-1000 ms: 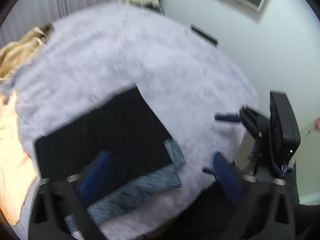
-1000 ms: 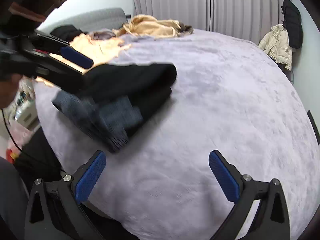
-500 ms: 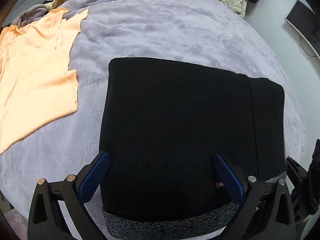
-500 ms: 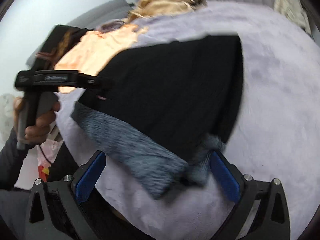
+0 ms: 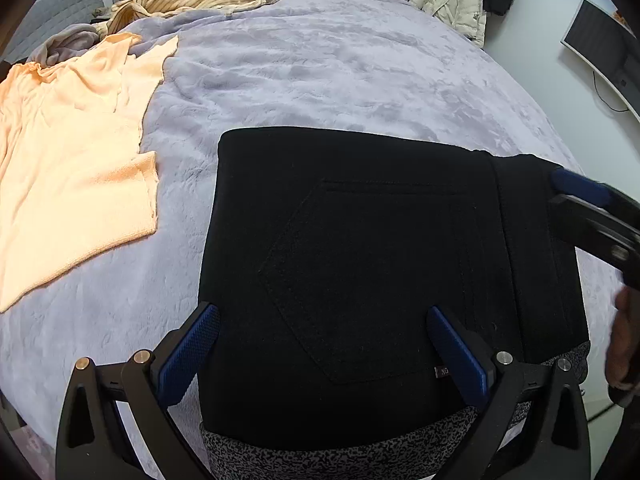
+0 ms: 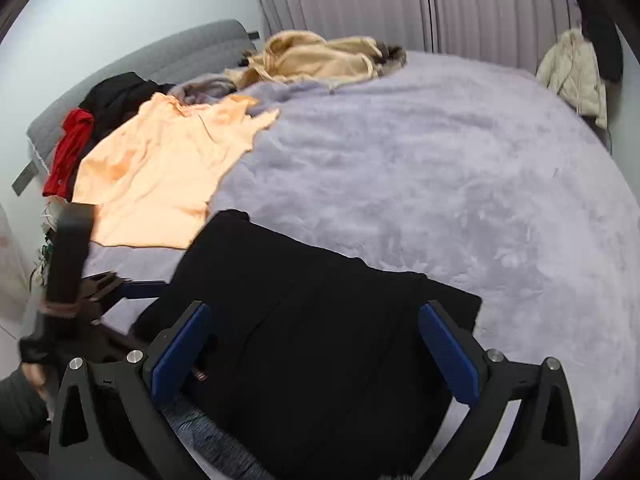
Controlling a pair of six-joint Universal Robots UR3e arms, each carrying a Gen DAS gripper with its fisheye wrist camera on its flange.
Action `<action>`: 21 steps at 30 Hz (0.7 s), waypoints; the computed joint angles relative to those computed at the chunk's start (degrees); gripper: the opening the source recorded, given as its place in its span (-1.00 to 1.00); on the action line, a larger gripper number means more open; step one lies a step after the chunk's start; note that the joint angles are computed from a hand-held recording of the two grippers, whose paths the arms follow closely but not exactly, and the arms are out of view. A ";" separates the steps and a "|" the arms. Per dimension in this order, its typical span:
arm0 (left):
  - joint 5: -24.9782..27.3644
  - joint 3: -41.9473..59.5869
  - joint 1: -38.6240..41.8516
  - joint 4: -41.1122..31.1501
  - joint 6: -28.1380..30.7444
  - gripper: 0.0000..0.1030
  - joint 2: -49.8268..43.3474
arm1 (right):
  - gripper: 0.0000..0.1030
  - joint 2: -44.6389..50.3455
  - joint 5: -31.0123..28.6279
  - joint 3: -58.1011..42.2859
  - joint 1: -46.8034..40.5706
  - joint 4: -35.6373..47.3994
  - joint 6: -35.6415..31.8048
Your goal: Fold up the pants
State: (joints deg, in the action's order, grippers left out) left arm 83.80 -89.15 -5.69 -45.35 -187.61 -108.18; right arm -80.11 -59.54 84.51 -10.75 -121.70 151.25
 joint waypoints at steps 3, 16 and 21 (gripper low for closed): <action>1.93 1.64 -1.11 -0.59 -0.14 1.00 -1.12 | 1.00 11.96 -3.64 -11.24 0.39 6.24 6.53; 4.93 2.42 -3.30 2.14 -0.94 1.00 -2.92 | 1.00 14.86 -12.66 -9.08 4.64 -3.66 7.34; 3.57 3.94 -2.46 0.47 0.57 1.00 -3.35 | 1.00 14.99 -12.87 -9.30 4.88 -3.43 7.33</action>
State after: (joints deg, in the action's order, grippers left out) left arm 87.37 -85.22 -8.15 -44.88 -187.05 -111.53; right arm -65.12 -72.41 75.21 -5.86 -125.13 158.58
